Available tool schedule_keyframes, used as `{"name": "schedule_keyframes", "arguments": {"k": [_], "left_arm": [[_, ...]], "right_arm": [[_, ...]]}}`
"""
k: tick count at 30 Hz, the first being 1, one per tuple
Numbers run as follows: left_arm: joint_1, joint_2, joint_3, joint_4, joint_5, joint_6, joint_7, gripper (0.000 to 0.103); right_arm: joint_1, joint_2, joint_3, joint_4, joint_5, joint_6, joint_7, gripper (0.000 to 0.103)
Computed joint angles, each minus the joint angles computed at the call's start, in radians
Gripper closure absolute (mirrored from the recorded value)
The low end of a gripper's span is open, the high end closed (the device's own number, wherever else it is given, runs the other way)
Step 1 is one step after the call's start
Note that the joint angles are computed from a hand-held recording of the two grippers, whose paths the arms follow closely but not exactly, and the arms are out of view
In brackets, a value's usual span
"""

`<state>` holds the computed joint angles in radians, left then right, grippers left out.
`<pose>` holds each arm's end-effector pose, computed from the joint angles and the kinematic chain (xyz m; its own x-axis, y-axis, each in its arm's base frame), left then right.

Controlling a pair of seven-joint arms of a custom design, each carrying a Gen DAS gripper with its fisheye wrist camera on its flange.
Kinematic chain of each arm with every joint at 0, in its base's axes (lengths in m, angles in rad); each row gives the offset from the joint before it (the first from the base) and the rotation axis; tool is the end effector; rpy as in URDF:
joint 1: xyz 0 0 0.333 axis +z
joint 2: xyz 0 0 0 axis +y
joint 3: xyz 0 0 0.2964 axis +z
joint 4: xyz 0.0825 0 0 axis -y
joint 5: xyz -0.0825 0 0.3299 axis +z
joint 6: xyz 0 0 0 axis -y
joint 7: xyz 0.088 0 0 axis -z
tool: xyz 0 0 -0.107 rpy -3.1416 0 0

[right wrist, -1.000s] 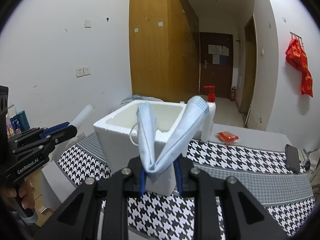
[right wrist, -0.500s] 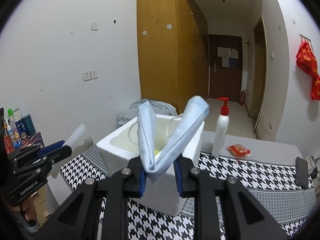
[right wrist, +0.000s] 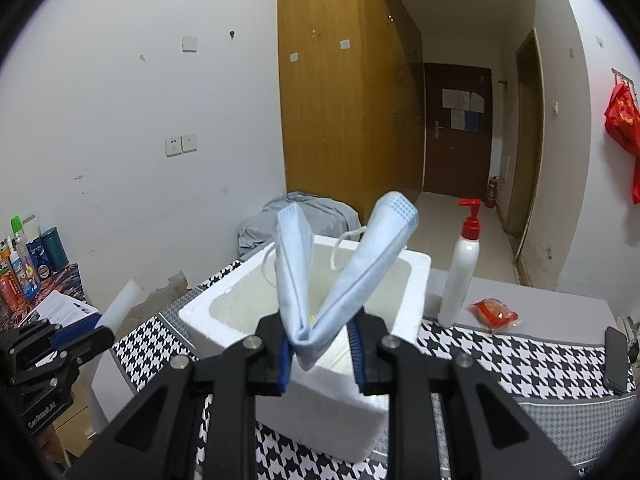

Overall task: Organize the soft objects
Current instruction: 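Carry the face mask and foam roll toward the white foam box, then lower the face mask into the foam box and open the right gripper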

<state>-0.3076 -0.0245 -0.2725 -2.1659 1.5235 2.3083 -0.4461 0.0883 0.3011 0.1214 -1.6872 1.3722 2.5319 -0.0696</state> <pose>0.4391 -0.2647 0.4474 0.3567 -0.9340 0.0216 -0.3557 -0.1571 -0.9213 0.6187 0.1119 0.4800 0.7621 -0.6456 -0.0488 -0.3017 -0.2874 -0.9091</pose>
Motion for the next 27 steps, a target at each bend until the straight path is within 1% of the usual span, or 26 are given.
{"name": "schedule_keyframes", "arguments": {"k": [9,16,23,27], "left_arm": [[0.009,-0.002,0.007,-0.014,0.008,0.013,-0.020,0.085],[0.028,-0.005,0.019,-0.023,0.036,0.056,-0.057,0.085],[0.041,-0.006,0.023,-0.030,0.050,0.076,-0.082,0.085],[0.042,-0.004,0.021,-0.029,0.050,0.068,-0.083,0.085]], "right_arm": [[0.024,0.045,0.015,0.049,-0.057,0.050,0.040,0.075],[0.035,0.074,0.028,0.082,-0.125,0.083,0.097,0.075],[0.039,0.091,0.042,0.102,-0.166,0.106,0.129,0.075],[0.038,0.096,0.049,0.107,-0.177,0.113,0.140,0.075]]}}
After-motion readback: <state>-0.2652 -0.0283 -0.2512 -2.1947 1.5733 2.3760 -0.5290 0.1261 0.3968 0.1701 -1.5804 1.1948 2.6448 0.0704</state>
